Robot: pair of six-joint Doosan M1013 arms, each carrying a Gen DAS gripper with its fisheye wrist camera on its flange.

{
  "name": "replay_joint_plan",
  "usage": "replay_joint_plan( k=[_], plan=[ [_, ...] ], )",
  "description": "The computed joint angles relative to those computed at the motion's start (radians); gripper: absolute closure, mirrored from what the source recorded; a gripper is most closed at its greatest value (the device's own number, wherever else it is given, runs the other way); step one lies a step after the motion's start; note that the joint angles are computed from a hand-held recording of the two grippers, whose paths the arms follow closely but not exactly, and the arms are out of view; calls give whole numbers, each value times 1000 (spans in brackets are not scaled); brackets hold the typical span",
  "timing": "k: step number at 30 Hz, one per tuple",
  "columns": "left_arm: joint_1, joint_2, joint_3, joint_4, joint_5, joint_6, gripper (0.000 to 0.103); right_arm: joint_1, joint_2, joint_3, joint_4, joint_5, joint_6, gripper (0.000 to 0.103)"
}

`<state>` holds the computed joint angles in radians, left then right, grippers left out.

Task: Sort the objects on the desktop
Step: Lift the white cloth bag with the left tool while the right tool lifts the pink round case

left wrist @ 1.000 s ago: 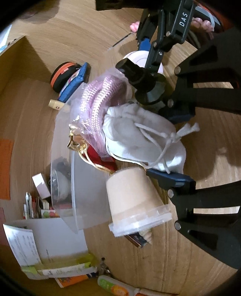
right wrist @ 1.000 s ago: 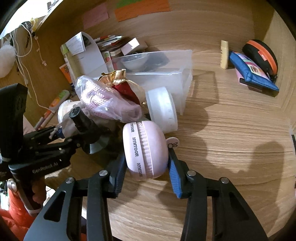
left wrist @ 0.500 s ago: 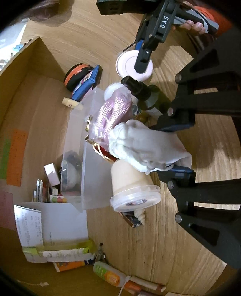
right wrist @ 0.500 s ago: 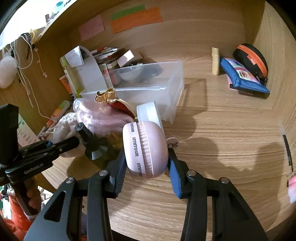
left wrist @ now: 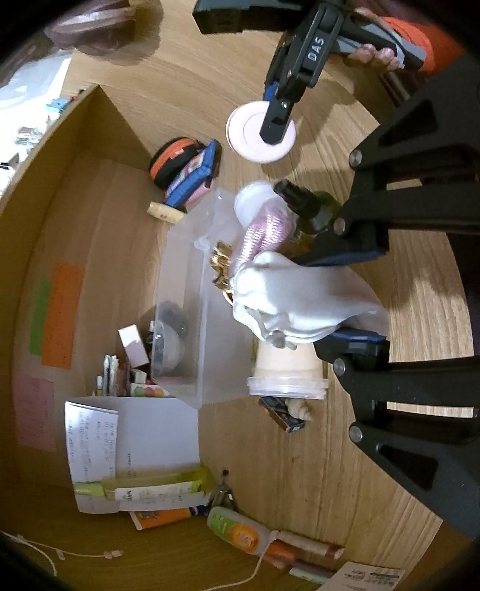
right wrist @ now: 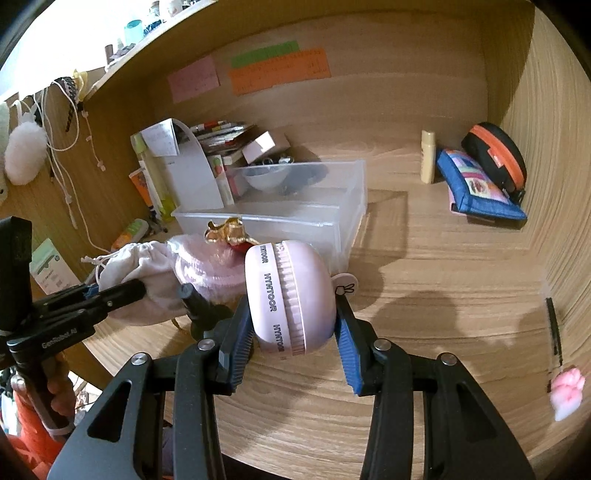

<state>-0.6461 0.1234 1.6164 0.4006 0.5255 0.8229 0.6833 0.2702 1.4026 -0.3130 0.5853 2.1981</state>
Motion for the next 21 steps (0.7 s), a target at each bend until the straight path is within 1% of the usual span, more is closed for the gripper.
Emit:
replay_joint_plan(
  k=[5,8,12,14,17,21],
  plan=[
    [4,-21,5,6,-29,-12,75,-1,-5,-2,-5,-17,3,64],
    [7,-31,5,37,-37,-43,75,-3,-4,-8,-1,-16,1,64],
    [18,-38,5,61,-46,-74,75,0,-6,-13,-34,-14,26,64],
    [25,-40,4,85,-44,-106,75,-1,-5,-17,-38,-14,29,64],
    [25,-40,5,195,-23,-209,75,-1,-2,-26,-60,-11,44,64],
    [42,-40,1,200,-29,-230,75,-2,6,-48,-85,-1,47,64]
  ],
)
